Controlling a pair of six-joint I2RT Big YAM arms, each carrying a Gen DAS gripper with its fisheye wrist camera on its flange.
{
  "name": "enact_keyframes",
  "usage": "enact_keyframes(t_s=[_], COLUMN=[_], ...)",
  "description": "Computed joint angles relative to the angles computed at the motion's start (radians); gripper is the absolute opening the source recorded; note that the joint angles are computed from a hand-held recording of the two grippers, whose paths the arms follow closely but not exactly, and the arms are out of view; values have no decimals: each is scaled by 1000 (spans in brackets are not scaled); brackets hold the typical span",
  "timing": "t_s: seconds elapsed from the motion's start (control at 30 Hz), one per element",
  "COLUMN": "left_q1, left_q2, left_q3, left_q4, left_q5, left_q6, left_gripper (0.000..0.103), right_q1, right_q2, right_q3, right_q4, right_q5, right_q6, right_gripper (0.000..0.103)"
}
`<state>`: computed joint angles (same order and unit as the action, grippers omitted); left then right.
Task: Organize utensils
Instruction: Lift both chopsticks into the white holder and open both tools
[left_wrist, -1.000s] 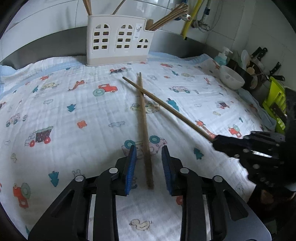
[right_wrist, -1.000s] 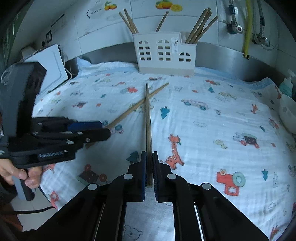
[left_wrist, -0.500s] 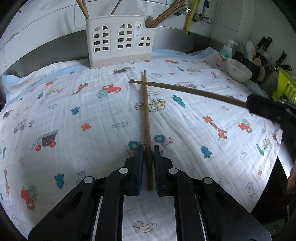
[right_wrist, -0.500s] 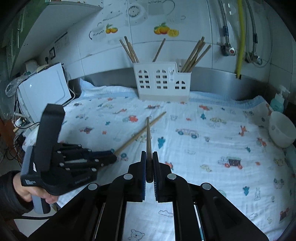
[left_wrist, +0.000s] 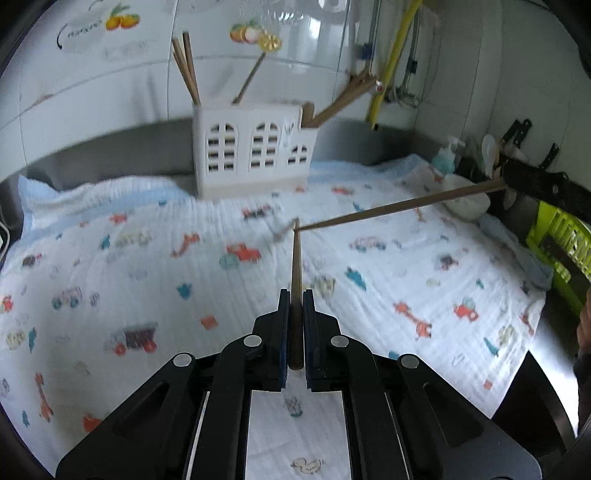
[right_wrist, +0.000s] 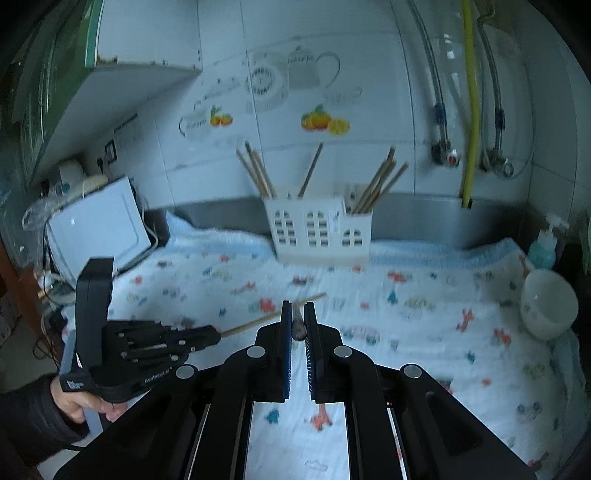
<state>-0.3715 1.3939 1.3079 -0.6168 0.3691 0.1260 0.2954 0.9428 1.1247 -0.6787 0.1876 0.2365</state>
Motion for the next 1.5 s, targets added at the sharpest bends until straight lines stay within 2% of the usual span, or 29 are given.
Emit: enact_keyframes(t_s=[0.23,0.47,0.7,0.93,1.17,1.5], left_q1=[13,17,6,-1,-1,1], left_q2=[0,17,60,132,201,286], left_q3=[27,70,142,302,458,702], left_q4=[35,71,62,-11,-51,-40], left_q5=[20,33,41,42,25,18], left_q6=[-19,-14,-7,23,48,14], left_gripper=[5,5,5,5,5,5], right_q1=[-33,-64,-80,-108,-142,-172], right_q2=[16,76,125,216,309,444], right_q3=[81,173,234,359,493,654], right_q4=[0,-27,-34,-39,-21,-22], right_q5=[-27,-49,-64,-69,-53,-19], right_q6=[-39,-91,-127,-185,-235,-271], right_gripper=[7,7,7,7,7,7])
